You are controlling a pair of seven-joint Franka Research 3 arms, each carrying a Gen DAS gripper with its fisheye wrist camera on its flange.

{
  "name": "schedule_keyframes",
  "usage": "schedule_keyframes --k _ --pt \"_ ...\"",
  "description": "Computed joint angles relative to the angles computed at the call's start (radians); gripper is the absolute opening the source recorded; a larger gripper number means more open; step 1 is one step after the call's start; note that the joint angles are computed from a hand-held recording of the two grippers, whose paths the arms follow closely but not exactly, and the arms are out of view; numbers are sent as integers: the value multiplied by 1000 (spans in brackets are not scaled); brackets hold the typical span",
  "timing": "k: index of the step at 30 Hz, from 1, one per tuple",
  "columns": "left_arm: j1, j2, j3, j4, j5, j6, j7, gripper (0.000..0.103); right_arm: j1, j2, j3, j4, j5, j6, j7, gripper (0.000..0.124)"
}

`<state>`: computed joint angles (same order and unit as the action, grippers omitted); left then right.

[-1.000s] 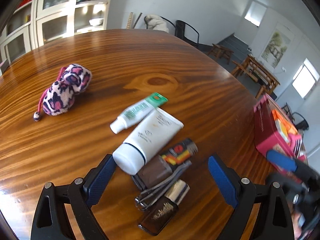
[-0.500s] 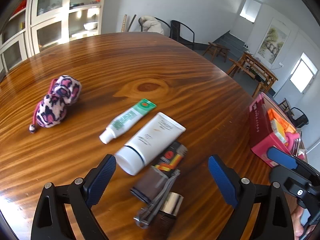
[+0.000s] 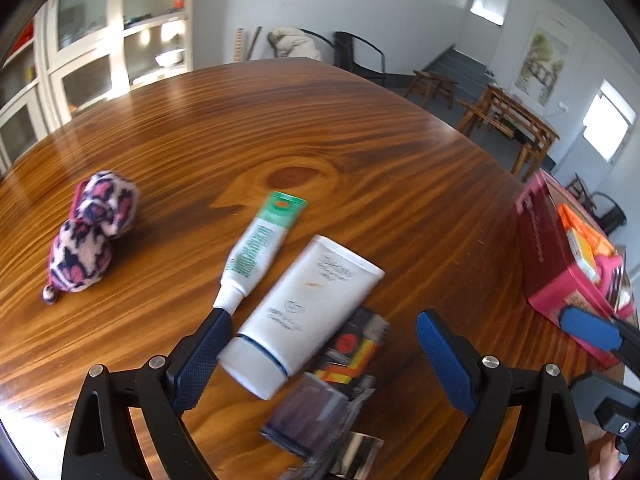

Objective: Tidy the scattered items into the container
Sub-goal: 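Grasp the white SKIN tube with the left gripper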

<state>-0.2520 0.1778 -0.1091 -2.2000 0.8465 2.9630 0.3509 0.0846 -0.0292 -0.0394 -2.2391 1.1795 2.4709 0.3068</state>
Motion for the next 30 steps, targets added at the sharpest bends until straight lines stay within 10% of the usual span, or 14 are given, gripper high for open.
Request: schedule_keyframes --k 12,19,30 --pt "0 33 5 -1 -218 122 167 91 8 -46 -7 -33 173 101 -102 79" --pt "-67 7 17 63 -76 -167 27 39 12 -45 -12 -27 169 97 -104 79" --pt "-9 -116 -10 -53 232 -161 -420 38 19 -30 -4 -23 117 90 -104 79"
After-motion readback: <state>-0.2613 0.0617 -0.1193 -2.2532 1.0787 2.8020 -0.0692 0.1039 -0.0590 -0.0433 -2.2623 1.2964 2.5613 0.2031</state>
